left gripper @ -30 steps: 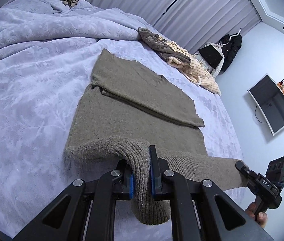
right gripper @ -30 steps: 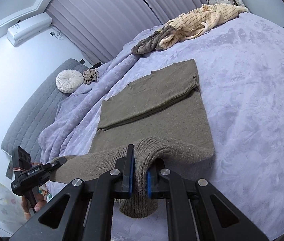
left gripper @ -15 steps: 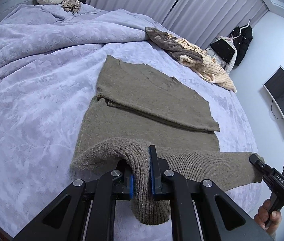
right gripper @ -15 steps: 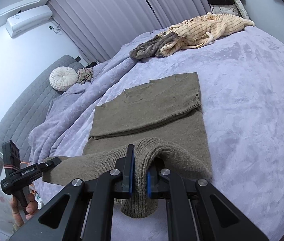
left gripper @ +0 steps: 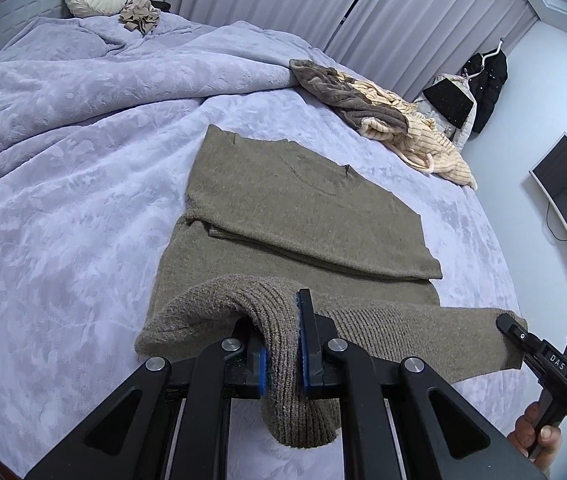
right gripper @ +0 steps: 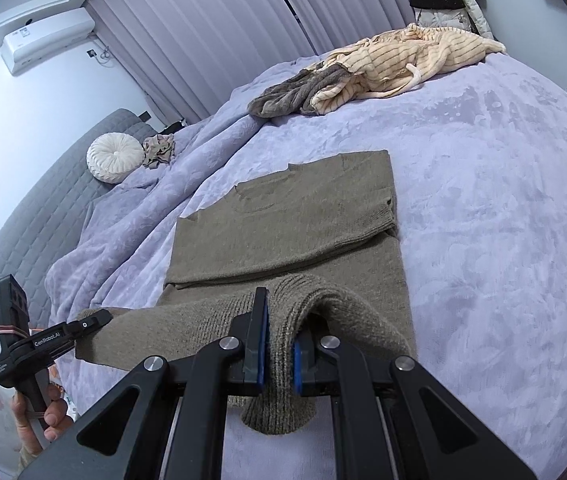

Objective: Fold small clothes
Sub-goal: 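Lift the held hem with both grippers and carry it toward the collar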

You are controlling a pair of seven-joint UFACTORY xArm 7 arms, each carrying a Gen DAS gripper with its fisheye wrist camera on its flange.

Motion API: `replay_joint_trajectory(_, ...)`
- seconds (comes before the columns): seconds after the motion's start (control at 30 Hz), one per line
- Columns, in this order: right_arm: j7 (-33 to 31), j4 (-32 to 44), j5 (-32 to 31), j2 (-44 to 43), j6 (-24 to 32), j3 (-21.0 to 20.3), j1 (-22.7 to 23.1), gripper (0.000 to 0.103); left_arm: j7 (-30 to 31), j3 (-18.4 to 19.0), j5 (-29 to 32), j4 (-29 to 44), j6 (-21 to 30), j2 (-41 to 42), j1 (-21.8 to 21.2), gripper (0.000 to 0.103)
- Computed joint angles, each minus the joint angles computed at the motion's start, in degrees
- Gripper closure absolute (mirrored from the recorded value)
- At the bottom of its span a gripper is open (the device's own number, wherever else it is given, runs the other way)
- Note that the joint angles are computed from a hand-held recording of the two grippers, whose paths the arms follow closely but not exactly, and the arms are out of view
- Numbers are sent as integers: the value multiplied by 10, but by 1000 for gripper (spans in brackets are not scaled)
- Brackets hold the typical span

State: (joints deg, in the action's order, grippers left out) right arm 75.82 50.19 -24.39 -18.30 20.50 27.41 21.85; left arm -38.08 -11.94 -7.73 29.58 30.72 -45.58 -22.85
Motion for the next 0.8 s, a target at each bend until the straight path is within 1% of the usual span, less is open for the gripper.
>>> replay_joint_trajectory(0.23,-11,35,-11,24,18,-8,-2,93,11,-3,18,38,0,33,15,90)
replay_joint_trajectory(0.3,-14,47,-15,34,24,-13,-1,93,16,1,18,49,-4,47,17,90)
replay_joint_trajectory(0.43,-18,67,-19,54,26,-27,5,93,23,7,16,66,-8,69,21,90)
replay_joint_trajectory(0.8,-18,110,-43,91,51,-53,24,93,27,0,34,101,-15,111,41,90)
